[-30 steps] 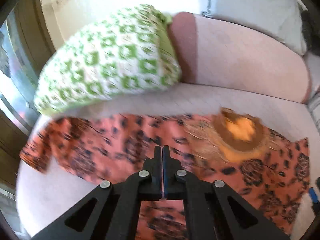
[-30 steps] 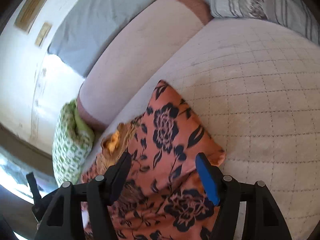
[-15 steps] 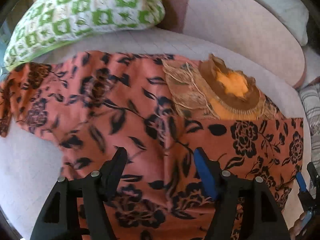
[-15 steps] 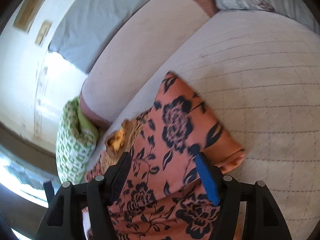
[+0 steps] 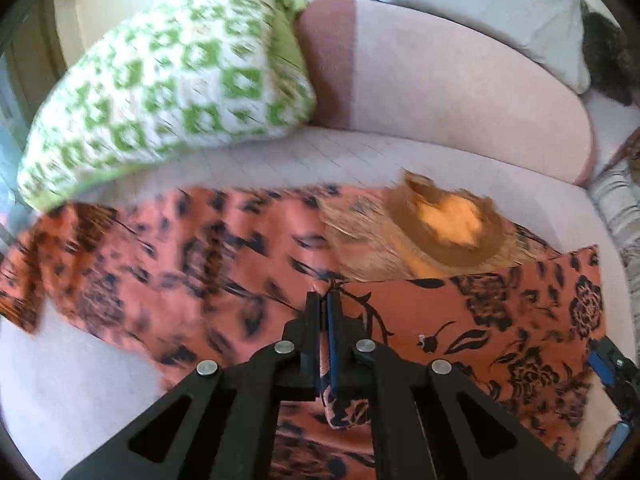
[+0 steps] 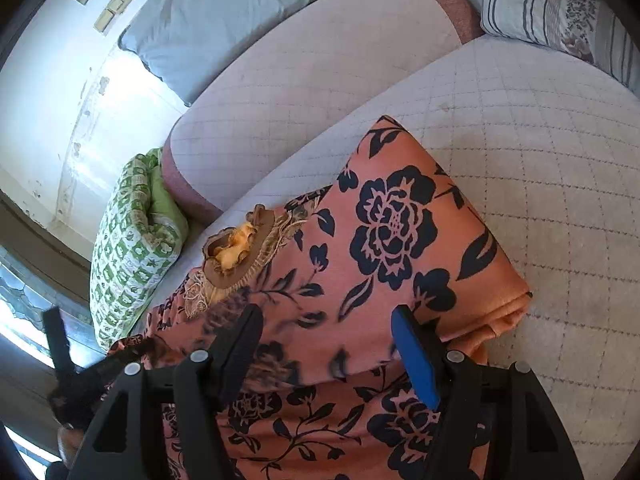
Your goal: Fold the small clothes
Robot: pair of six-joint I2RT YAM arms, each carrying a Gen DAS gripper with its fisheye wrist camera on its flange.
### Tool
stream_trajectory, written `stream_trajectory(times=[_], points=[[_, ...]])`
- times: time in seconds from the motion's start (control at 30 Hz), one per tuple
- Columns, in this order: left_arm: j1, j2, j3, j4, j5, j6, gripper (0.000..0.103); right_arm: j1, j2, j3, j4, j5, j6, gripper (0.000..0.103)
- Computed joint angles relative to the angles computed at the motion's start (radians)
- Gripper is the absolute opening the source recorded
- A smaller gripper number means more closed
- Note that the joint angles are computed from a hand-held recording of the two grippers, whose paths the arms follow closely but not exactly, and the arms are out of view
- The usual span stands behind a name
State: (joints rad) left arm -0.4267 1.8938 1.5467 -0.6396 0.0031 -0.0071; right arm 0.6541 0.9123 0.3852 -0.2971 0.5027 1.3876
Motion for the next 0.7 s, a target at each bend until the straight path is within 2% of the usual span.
stream_trajectory(times=[0.1, 0.2, 0.23, 0.3, 0.37, 0.43, 0.47, 0.5, 0.57, 0.6, 0.63, 0.7], points=[[0.045, -0.003, 0.009, 0.042, -0.057, 0.029, 0.002, 0.002, 0.013, 0.007, -0.002, 0.004, -0.001, 0.069], [0.091, 0.034, 0.025, 0.040, -0.020, 0.051, 0.003, 0.002, 0.034, 0.007, 0.030, 0.002, -0.005, 0.069], [0.088, 0.089, 0.073, -0.019, -0.019, 0.079, 0.006, 0.000, 0.051, 0.010, 0.044, -0.005, -0.014, 0.069], [0.074, 0.168, 0.132, -0.113, -0.100, 0.099, 0.006, -0.004, 0.087, 0.015, 0.080, -0.020, -0.030, 0.069], [0.091, 0.164, 0.103, -0.117, -0.060, 0.083, 0.006, -0.033, 0.134, 0.006, 0.151, -0.074, -0.054, 0.069], [0.124, 0.106, 0.050, -0.091, -0.015, 0.065, 0.011, -0.099, 0.223, 0.004, 0.195, -0.186, -0.055, 0.070], [0.140, 0.085, 0.038, -0.090, 0.001, 0.067, 0.012, -0.100, 0.230, -0.007, 0.217, -0.180, -0.047, 0.070], [0.175, 0.042, 0.016, -0.085, 0.025, 0.083, 0.014, -0.091, 0.226, -0.003, 0.211, -0.158, -0.037, 0.070], [0.240, -0.024, -0.011, -0.080, 0.039, 0.117, 0.027, -0.060, 0.223, 0.048, 0.141, -0.124, -0.043, 0.070], [0.279, -0.047, -0.015, -0.083, 0.040, 0.128, 0.040, -0.038, 0.212, 0.053, 0.151, -0.100, -0.056, 0.070], [0.319, -0.067, -0.014, -0.088, 0.048, 0.136, 0.048, -0.008, 0.205, 0.067, 0.157, -0.068, -0.078, 0.070], [0.415, -0.087, 0.005, -0.113, 0.076, 0.147, 0.050, 0.042, 0.219, 0.106, 0.156, -0.032, -0.117, 0.070]])
